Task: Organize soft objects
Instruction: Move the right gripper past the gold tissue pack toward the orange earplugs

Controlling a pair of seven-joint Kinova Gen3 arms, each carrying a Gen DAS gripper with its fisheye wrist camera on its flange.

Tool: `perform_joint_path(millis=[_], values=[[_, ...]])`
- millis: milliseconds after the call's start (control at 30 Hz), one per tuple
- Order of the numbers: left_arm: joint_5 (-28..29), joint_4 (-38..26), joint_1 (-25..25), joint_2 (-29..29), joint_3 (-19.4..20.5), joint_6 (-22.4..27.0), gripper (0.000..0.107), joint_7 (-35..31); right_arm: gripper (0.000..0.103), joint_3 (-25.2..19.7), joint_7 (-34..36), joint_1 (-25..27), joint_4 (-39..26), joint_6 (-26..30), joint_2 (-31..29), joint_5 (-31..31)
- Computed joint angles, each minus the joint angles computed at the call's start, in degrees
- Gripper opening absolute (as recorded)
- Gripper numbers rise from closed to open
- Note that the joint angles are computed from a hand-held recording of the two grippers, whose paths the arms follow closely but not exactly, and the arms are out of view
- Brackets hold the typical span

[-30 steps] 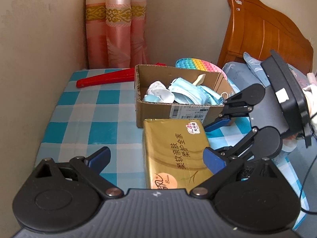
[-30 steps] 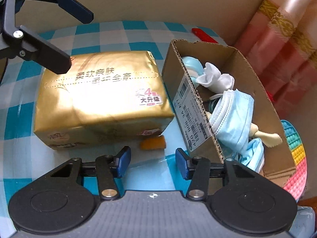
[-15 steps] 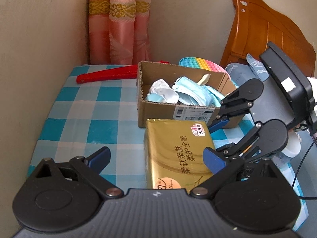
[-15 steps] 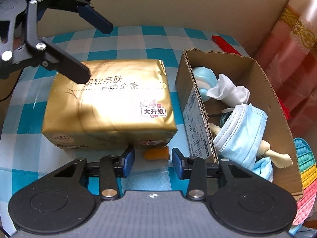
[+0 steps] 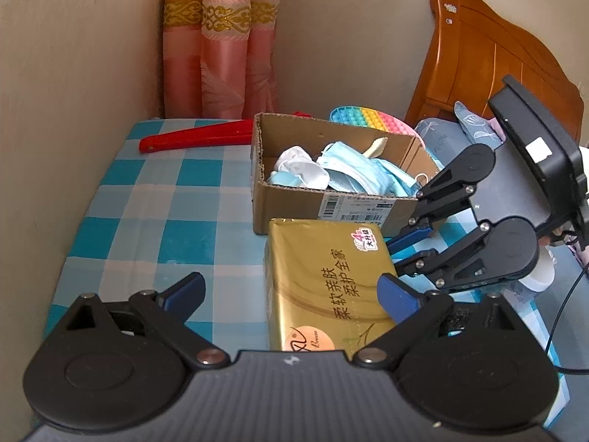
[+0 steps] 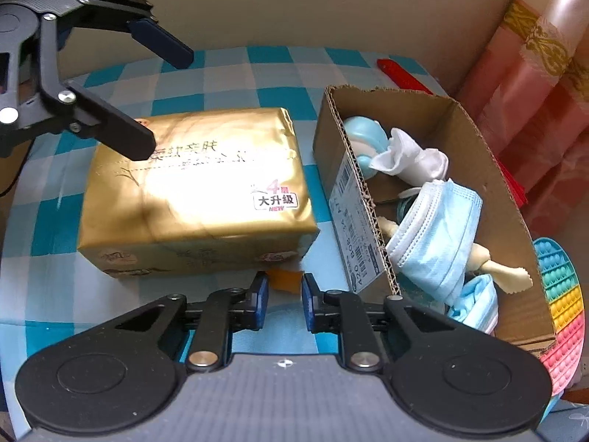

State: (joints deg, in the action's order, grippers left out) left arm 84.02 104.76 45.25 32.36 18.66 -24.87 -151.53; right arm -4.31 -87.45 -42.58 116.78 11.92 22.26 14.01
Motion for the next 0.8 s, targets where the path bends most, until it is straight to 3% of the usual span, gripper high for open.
perform_joint_path(millis=[100, 300, 467, 800], values=[[0.47, -0.14, 0.04, 0.2, 0.08, -0.04, 0.099, -0.46, 0.03, 3.78, -2.36, -3.58, 0.45, -1.89, 0.66, 1.28], [0.58, -0.26, -0.19, 0.35, 0.42, -0.48, 0.099, -0.38, 0.033, 4.23, -2.36, -3.7, 1.0, -4.3, 1.29, 0.58], [1.66, -0.73, -0.78, 0.8, 1.2, -0.47, 0.099, -1.96, 0.027, 1.7, -0.49, -1.39, 1.85, -5.12, 1.32, -1.25], [1.21, -0.34, -1.26, 0.56, 1.36, -0.08, 0.099, -1.07, 0.024, 8.0, -3.35, -8.2, 4.12, -6.21, -1.04, -2.73]])
